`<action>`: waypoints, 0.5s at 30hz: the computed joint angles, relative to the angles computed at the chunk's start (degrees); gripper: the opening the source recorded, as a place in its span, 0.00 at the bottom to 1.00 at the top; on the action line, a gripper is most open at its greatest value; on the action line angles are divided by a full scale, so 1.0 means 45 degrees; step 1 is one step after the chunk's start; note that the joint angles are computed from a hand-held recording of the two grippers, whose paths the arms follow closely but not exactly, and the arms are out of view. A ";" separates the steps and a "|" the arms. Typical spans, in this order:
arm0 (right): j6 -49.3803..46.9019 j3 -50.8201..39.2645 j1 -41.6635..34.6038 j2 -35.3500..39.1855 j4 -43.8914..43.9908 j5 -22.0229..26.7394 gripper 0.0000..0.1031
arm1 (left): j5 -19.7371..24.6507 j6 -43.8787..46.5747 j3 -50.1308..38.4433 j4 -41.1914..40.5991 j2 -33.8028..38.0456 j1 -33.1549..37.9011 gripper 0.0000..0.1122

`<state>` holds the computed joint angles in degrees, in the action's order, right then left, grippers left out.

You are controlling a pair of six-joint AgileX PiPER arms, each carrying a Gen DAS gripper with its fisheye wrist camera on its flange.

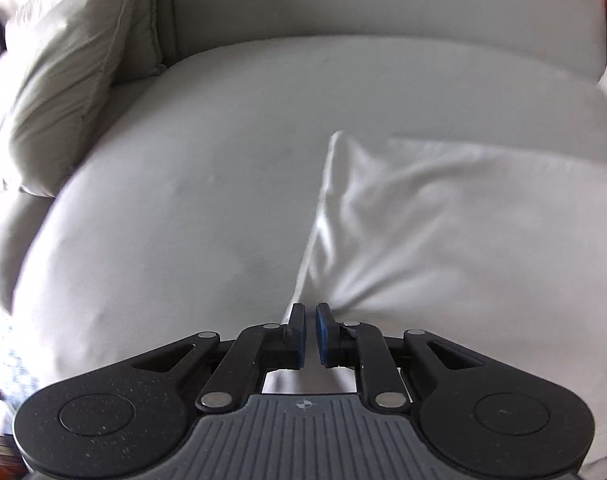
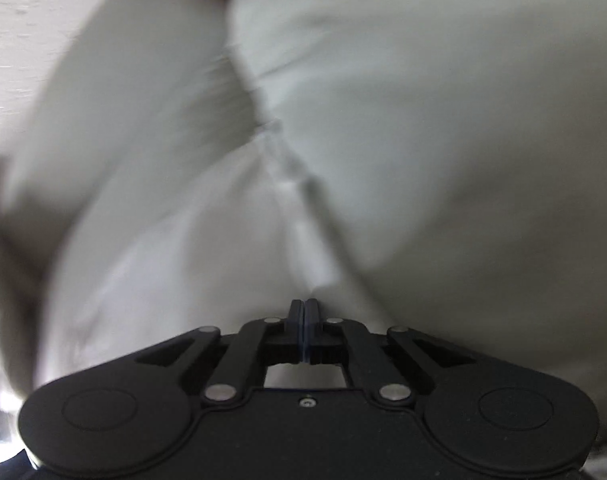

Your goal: Fold clothes

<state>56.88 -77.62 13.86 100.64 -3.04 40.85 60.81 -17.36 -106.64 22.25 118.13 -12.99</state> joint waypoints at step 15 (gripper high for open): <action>0.0699 0.1134 0.1511 -0.3032 -0.1810 0.0488 0.16 | -0.4973 0.2633 0.6745 -0.3536 -0.6269 0.0698 0.10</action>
